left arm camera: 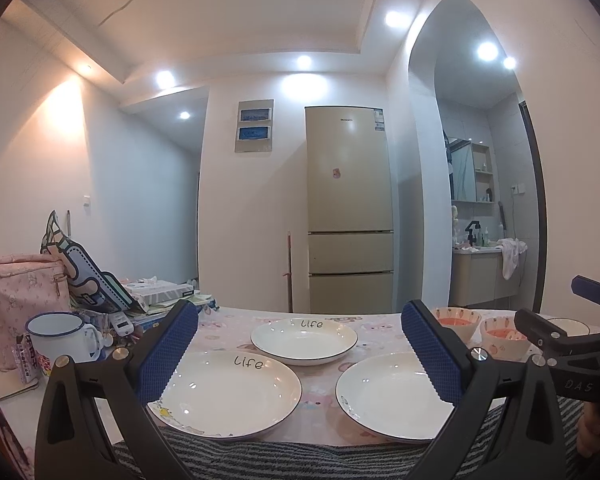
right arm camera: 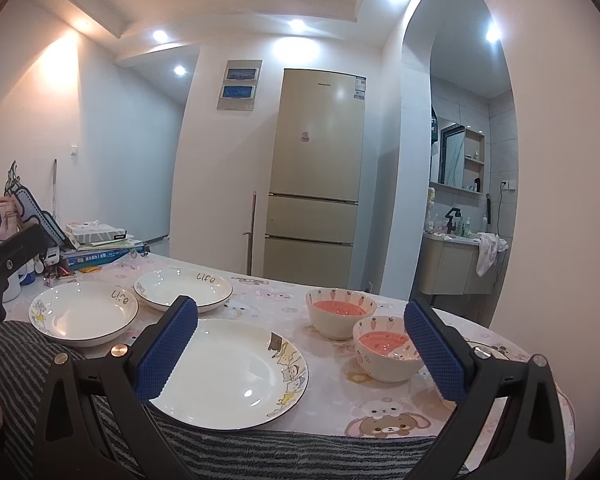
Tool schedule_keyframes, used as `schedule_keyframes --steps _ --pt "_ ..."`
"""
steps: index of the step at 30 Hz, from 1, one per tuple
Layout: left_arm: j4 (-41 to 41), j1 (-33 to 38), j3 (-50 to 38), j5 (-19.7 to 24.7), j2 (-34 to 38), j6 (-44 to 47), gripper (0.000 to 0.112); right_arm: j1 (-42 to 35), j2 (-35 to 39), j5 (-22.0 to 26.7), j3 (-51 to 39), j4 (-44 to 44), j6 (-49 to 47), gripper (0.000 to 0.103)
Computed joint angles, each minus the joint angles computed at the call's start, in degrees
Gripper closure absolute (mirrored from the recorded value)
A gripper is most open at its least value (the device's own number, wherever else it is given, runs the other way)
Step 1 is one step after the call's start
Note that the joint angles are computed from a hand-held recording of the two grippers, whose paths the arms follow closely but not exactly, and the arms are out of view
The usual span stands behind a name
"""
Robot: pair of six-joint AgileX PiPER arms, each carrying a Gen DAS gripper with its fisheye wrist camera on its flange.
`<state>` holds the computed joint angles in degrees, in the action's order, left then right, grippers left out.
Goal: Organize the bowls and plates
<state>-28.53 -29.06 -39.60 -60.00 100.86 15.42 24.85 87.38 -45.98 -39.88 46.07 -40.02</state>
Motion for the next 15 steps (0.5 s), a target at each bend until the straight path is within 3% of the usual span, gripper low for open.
schedule_keyframes --steps 15 --pt "0.0 0.9 -1.7 4.0 0.1 0.1 0.009 -0.7 0.1 1.0 -0.3 -0.4 0.3 0.0"
